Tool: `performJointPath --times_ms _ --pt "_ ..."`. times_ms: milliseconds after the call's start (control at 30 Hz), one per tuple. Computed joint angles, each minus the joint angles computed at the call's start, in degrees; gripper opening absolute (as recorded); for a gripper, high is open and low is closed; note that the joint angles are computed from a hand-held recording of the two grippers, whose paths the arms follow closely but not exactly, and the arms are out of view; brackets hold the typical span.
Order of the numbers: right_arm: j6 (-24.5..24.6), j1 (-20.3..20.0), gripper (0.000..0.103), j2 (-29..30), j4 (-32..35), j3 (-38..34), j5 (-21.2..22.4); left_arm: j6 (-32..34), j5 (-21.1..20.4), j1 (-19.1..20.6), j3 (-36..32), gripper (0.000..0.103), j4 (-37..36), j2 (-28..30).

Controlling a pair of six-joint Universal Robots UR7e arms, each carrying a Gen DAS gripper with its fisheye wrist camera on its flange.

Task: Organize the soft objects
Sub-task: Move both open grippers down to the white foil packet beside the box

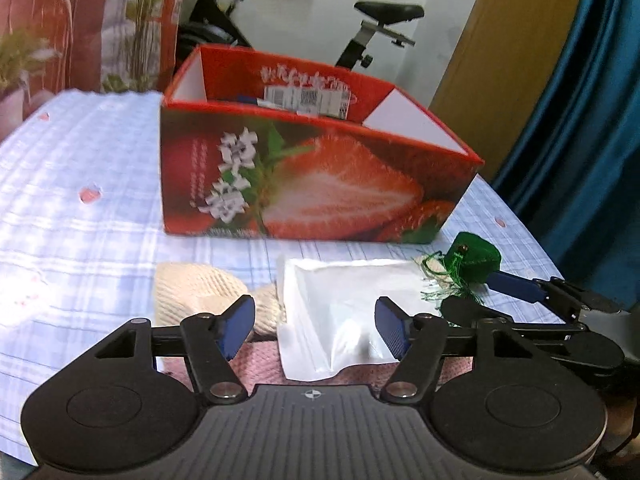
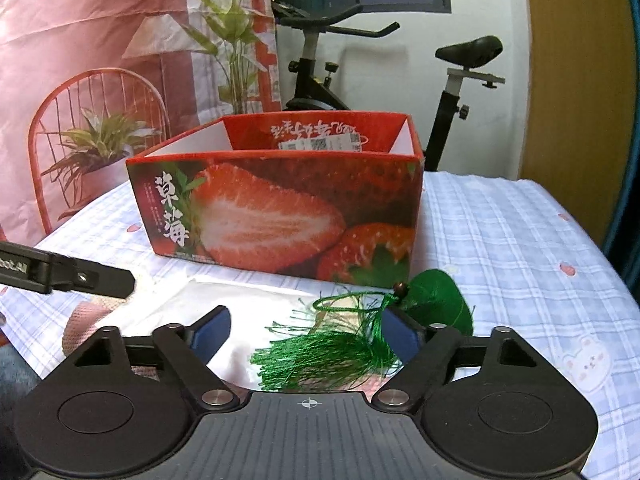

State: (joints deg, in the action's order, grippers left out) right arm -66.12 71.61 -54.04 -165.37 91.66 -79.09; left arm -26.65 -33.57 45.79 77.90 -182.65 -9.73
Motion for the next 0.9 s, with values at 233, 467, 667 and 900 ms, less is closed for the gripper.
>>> performJointPath --times_ms 233,467,667,900 --pt "0.4 -0.2 0.073 1.1 1.9 -1.1 -0.8 -1.1 -4.5 2.0 -1.2 0.058 0.9 0.7" --pt "1.6 -0.4 0.072 1.7 2.9 -2.0 -1.1 -2.5 -5.0 2.6 0.9 0.03 -2.5 0.1" --pt "1.8 -0.3 0.072 2.2 2.5 -2.2 -1.7 -0.3 -0.8 1.8 -0.6 0.001 -1.5 1.0" --pt "2.4 -0.4 0.072 2.3 2.2 -2.4 -1.6 2.3 3.7 0.2 -0.5 0.001 -3.6 1.3"
